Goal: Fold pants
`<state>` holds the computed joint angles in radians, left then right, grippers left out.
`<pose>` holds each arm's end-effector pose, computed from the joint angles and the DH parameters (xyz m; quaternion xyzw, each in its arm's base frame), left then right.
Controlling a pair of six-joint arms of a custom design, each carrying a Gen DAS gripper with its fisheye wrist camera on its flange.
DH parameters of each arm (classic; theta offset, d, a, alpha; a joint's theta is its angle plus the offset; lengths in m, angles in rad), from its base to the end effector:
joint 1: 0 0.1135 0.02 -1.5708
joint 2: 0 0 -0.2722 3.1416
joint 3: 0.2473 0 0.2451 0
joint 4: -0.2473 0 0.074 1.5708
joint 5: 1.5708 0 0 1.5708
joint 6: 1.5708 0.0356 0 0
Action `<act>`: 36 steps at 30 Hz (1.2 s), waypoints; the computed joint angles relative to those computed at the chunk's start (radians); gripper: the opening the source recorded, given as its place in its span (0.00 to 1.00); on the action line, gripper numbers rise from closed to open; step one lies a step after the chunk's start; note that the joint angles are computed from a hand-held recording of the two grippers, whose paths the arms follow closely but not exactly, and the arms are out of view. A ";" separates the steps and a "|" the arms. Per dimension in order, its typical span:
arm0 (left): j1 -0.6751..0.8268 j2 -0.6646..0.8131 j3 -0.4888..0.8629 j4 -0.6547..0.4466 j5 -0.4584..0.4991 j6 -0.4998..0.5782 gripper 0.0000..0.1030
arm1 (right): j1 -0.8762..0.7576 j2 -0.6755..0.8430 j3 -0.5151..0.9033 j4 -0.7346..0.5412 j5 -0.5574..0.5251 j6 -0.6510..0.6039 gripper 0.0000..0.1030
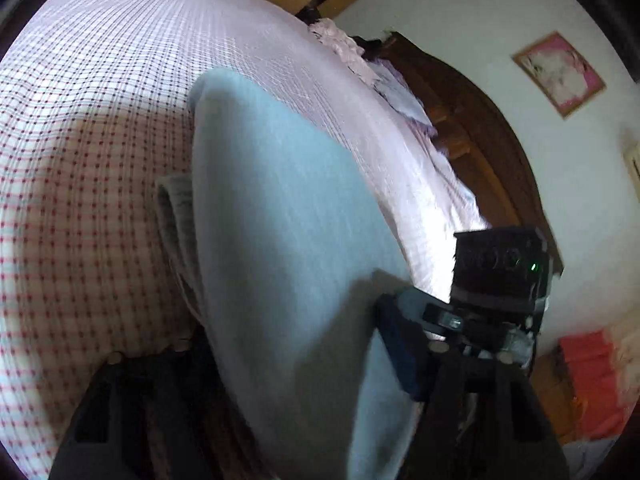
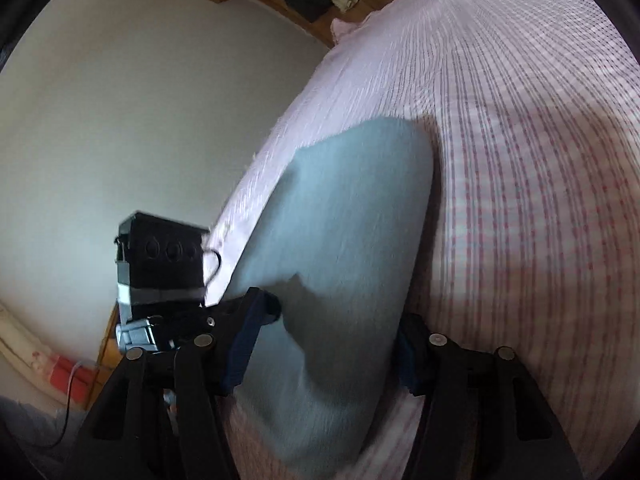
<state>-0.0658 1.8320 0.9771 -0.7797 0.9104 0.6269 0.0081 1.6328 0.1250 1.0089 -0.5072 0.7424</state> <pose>0.2829 -0.0468 0.1409 0.2916 0.8492 -0.4302 0.0941 0.2039 0.0189 0.1015 0.1792 0.8228 0.3819 0.3809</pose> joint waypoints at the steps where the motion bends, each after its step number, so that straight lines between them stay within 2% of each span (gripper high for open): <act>1: -0.001 -0.005 0.012 -0.013 0.006 -0.005 0.56 | 0.000 -0.043 0.031 -0.090 0.018 -0.014 0.26; 2: 0.003 -0.014 0.018 -0.030 0.021 0.013 0.54 | -0.002 -0.103 0.058 -0.193 0.028 -0.042 0.26; 5: -0.021 -0.092 0.015 -0.031 0.021 0.002 0.54 | -0.017 -0.226 0.097 -0.348 0.041 -0.081 0.26; 10: -0.134 -0.165 0.040 0.057 0.038 -0.139 0.54 | -0.146 -0.429 0.163 -0.590 -0.009 -0.174 0.26; 13: -0.232 -0.148 0.102 0.152 0.016 -0.268 0.54 | -0.265 -0.421 0.261 -0.723 -0.069 -0.281 0.26; 15: -0.280 -0.120 0.128 0.240 0.000 -0.354 0.54 | -0.331 -0.355 0.308 -0.711 -0.109 -0.321 0.27; 18: -0.365 -0.025 0.175 0.450 -0.052 -0.511 0.54 | -0.408 -0.223 0.353 -0.622 -0.166 -0.334 0.27; 21: -0.414 0.107 0.229 0.600 -0.107 -0.581 0.54 | -0.461 -0.022 0.422 -0.518 -0.197 -0.358 0.27; 23: -0.441 0.205 0.289 0.638 -0.165 -0.636 0.54 | -0.473 0.125 0.524 -0.569 -0.174 -0.393 0.27; 25: -0.474 0.276 0.333 0.640 -0.232 -0.632 0.53 | -0.469 0.207 0.576 -0.600 -0.144 -0.412 0.27; 27: -0.486 0.283 0.293 0.709 -0.259 -0.615 0.55 | -0.474 0.253 0.586 -0.566 -0.155 -0.415 0.27; 30: -0.505 0.265 0.250 0.769 -0.295 -0.624 0.56 | -0.492 0.273 0.544 -0.472 -0.175 -0.408 0.27; 32: -0.513 0.268 0.241 0.786 -0.306 -0.626 0.56 | -0.542 0.251 0.455 -0.424 -0.223 -0.434 0.27; 36: -0.518 0.276 0.237 0.800 -0.301 -0.636 0.57 | -0.584 0.277 0.447 -0.411 -0.259 -0.468 0.27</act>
